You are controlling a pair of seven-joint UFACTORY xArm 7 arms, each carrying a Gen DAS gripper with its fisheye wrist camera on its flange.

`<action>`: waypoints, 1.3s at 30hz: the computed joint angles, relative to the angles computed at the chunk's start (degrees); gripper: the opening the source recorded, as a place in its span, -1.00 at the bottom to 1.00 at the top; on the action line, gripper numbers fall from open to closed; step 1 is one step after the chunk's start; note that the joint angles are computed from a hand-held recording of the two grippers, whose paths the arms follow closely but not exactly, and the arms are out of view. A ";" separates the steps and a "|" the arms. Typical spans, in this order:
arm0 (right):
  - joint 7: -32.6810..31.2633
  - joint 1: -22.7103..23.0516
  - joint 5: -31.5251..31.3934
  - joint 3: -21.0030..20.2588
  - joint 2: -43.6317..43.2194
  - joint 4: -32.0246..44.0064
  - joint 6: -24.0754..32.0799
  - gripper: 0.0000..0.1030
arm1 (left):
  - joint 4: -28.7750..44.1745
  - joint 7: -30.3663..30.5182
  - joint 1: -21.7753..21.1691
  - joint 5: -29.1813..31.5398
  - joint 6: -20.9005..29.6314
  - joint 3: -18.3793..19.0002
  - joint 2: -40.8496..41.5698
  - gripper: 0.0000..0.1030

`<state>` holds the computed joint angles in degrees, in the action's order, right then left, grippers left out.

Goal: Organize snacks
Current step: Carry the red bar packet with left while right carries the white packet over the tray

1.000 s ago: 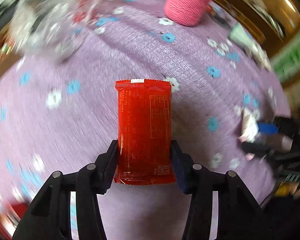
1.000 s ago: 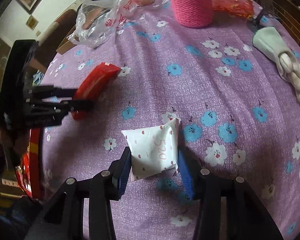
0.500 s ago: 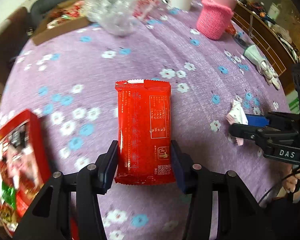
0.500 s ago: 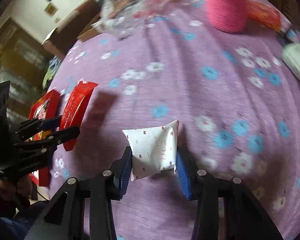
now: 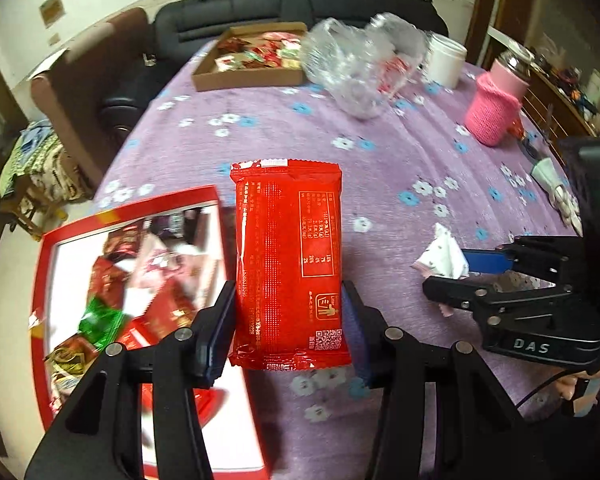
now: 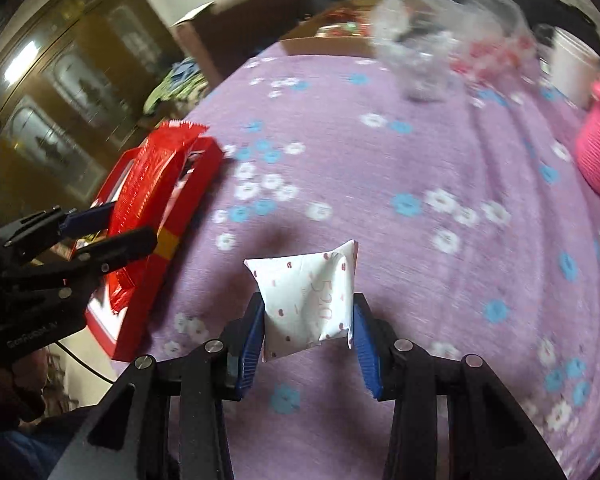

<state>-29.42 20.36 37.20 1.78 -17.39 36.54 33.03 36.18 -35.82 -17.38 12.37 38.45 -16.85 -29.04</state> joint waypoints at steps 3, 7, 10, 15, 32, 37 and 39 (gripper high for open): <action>-0.80 1.33 0.69 0.98 1.52 1.44 -0.09 -0.17 | -1.48 -0.69 0.06 -0.50 1.51 0.32 -2.98 -0.06; -2.38 2.21 1.70 1.52 2.25 2.34 0.41 -0.17 | -3.04 -1.51 0.74 -0.49 3.62 0.11 -6.52 -0.06; -3.49 2.76 2.61 2.01 2.87 3.02 0.63 -0.18 | -3.98 -2.07 1.36 -0.33 4.98 0.05 -8.73 -0.06; -5.07 3.51 3.91 2.94 4.19 4.31 1.30 -0.18 | -5.32 -2.78 2.16 -0.39 7.29 0.04 -11.70 -0.06; -8.53 4.79 6.03 5.78 7.58 7.39 2.76 -0.18 | -8.02 -4.28 4.14 -0.41 13.08 -0.06 -18.73 -0.06; -8.68 4.80 6.27 6.03 7.75 7.57 2.85 -0.18 | -8.22 -4.45 4.32 -0.51 13.59 -0.14 -19.17 -0.06; -8.64 4.79 6.23 6.08 7.75 7.55 2.75 -0.18 | -8.35 -4.53 4.32 -0.56 13.59 -0.13 -19.30 -0.06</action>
<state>-38.06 25.14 43.42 7.87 -9.64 44.08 35.78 27.83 -40.35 -13.06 11.81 52.04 -16.97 -48.34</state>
